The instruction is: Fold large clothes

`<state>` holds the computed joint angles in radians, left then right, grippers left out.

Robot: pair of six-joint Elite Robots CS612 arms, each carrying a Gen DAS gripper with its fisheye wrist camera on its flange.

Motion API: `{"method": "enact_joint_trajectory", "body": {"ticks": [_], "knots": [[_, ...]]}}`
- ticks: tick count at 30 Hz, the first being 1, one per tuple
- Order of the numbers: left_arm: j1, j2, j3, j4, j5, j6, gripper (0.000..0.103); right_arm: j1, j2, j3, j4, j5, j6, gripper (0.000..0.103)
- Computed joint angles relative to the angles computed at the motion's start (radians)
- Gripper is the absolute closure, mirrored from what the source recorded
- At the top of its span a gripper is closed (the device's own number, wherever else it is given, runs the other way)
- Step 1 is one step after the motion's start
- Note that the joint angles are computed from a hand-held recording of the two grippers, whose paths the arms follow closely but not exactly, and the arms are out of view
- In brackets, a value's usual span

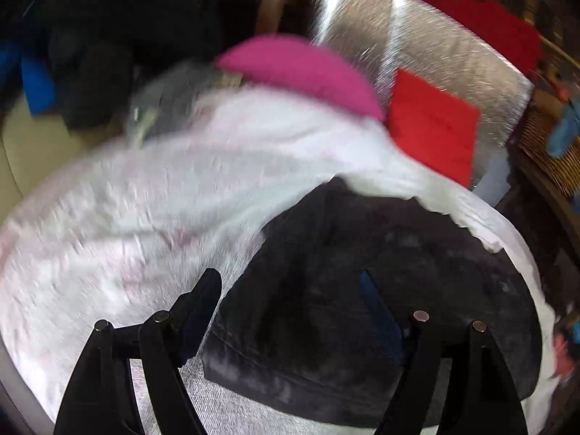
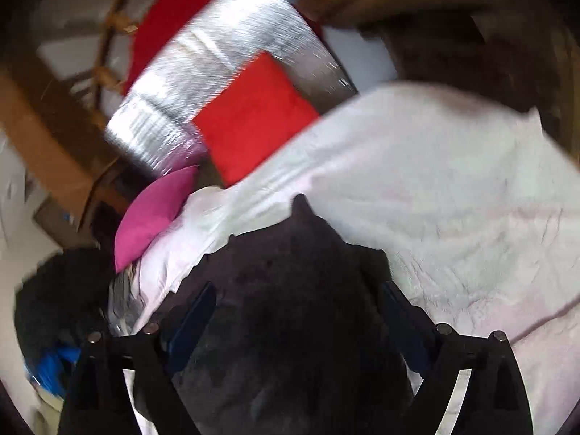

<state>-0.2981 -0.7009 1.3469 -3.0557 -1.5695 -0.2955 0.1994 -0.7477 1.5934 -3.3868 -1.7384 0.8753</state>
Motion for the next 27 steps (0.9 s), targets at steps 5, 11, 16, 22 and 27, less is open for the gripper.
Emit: {"method": "enact_joint_trajectory", "body": {"ticks": [5, 11, 16, 22, 27], "knots": [[-0.035, -0.032, 0.069, -0.031, -0.010, 0.139, 0.023, 0.042, -0.001, -0.021, 0.033, 0.014, -0.099, 0.035], [-0.039, 0.004, -0.006, 0.265, -0.021, 0.190, 0.016, 0.047, 0.018, -0.063, 0.285, 0.120, -0.092, 0.040], [-0.041, -0.010, 0.018, 0.189, -0.006, 0.247, 0.015, 0.037, 0.020, -0.067, 0.299, 0.150, -0.088, 0.040], [-0.019, 0.000, -0.007, 0.101, -0.039, 0.156, 0.015, 0.034, 0.028, -0.076, 0.141, 0.106, -0.108, 0.040], [-0.010, 0.057, -0.123, 0.266, 0.011, 0.083, 0.015, 0.004, 0.077, -0.156, 0.199, 0.134, -0.060, 0.040]]}}
